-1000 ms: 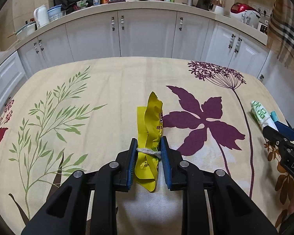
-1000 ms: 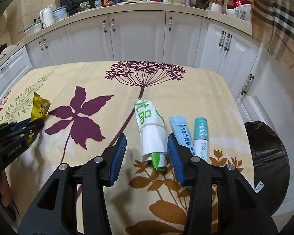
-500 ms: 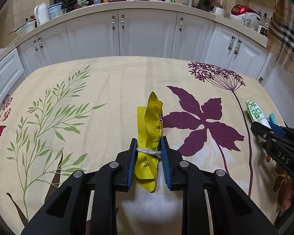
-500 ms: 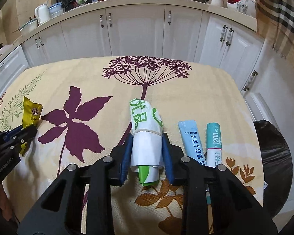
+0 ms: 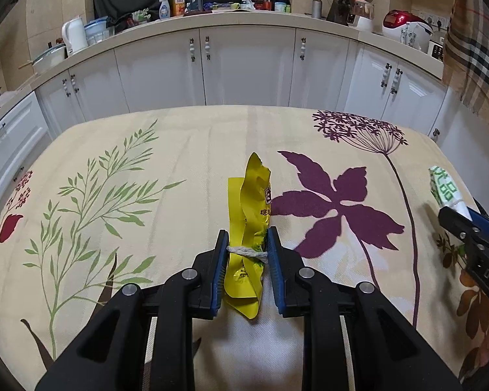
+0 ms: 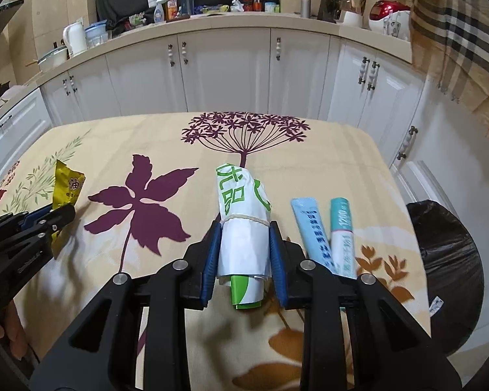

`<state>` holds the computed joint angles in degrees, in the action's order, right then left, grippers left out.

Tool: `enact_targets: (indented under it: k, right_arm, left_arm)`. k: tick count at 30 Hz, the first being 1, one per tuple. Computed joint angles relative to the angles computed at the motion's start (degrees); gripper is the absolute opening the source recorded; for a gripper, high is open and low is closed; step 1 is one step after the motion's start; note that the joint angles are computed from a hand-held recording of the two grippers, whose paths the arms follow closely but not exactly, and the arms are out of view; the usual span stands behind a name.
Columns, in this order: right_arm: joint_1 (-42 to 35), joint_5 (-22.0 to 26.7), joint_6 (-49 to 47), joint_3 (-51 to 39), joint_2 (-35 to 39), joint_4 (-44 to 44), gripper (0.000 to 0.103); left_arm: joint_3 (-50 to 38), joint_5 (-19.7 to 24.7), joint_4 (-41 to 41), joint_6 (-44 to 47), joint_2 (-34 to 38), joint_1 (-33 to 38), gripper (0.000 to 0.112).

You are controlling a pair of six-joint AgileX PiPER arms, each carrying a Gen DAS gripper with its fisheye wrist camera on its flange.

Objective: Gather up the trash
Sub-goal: 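Grasp the white rolled packet with the right tool and turn toward the bin, then carry the yellow wrapper and white packet over the bin and release both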

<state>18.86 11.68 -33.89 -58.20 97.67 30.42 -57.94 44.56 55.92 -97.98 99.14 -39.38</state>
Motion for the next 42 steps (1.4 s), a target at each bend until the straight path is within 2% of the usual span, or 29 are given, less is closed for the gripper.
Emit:
enact_targets:
  k: [5, 18, 22, 31, 42]
  right_arm:
    - [-1.47, -1.27, -5.86, 4.4, -4.32, 5.69, 0.028]
    - [-13.08, -0.61, -33.27, 13.43, -14.92, 30.64, 0.028]
    - [-18.96, 0.9, -41.79, 14.92, -16.37, 37.92, 0.028]
    - [-31.78, 5.5, -55.09, 16.25, -16.95, 48.57, 0.028]
    - [-41.13, 7.77, -67.74, 13.25, -12.64, 59.1, 0.028]
  left_arm:
    - [-0.79, 1.41, -0.01, -0.25, -0.06, -2.17, 0.025]
    - [-9.49, 5.95, 1.7, 1.58, 3.09, -9.98, 0.025]
    - [-14.57, 6.55, 1.64, 4.19, 5.99, -12.43, 0.025]
    - [-28.72, 6.34, 0.03, 12.1, 14.02, -16.04, 0.025]
    - [-51.47, 7.08, -2.02, 22.89, 27.6, -17.92, 0.025]
